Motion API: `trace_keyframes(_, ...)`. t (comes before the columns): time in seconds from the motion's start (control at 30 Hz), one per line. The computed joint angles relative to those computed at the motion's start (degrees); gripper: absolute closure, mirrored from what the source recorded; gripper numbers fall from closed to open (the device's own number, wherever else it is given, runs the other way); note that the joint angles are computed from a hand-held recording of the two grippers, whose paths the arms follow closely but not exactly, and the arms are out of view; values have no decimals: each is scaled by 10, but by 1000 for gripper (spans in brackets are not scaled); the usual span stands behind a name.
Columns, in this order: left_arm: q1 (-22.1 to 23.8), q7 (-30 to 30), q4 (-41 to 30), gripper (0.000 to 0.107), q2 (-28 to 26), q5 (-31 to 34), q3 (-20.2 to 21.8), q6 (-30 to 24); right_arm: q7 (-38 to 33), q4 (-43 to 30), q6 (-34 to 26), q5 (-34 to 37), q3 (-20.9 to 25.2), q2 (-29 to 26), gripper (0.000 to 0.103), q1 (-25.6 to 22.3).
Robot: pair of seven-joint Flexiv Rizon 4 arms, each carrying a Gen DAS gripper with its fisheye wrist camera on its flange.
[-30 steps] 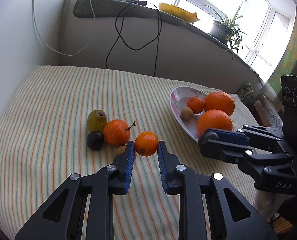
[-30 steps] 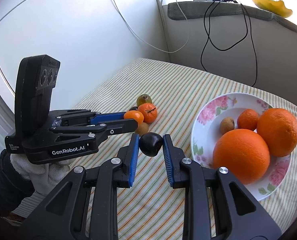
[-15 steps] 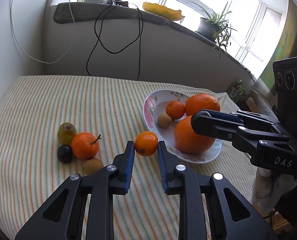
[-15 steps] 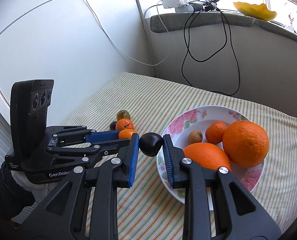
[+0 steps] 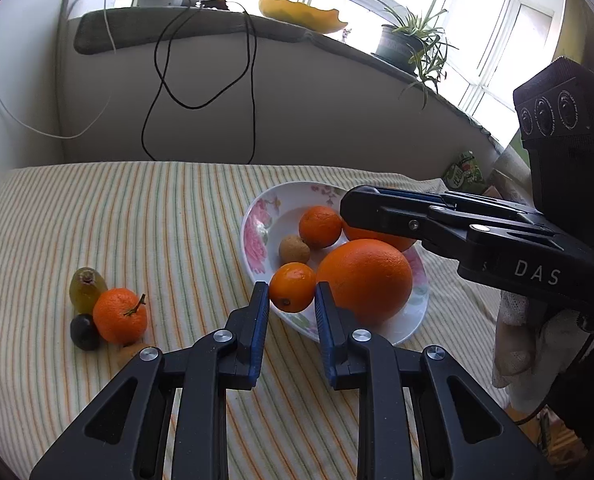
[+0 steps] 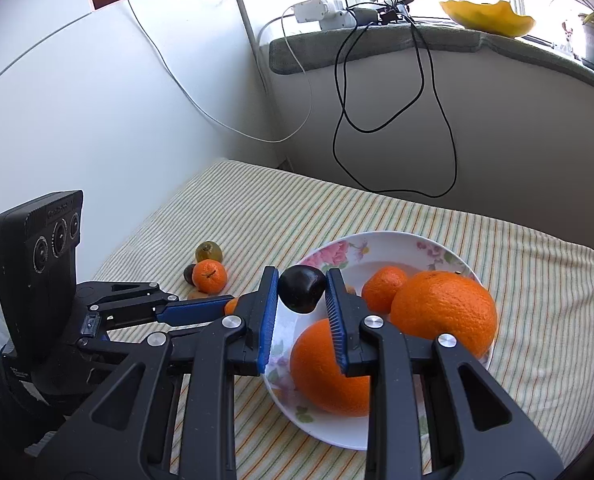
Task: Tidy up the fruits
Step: 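Carry the dark plum with the right gripper over the plate, then lower the plum into the plate and open the right gripper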
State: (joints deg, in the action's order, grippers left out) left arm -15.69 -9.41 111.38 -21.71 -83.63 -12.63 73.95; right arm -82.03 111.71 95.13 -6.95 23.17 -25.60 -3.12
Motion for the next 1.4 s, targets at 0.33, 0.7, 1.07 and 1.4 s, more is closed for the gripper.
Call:
trace_keyframes(0.33, 0, -9, -9, 85, -12, 16, -7, 10, -9, -25, -22, 9, -3, -13, 78, -1)
trace_keyframes(0.7, -4, 6, -17, 85, -19, 14, -16, 35, -26, -48, -42, 31, -8, -22, 78, 5)
trace_keyframes(1.07, 0, -3, -20, 85, -22, 26, -21, 34, -44, -64, -58, 59, -8, -24, 78, 8)
trace_keyframes(1.4, -1, -6, -24, 84, -24, 26, -20, 39, -38, -58, -55, 62, -42, -14, 71, 37)
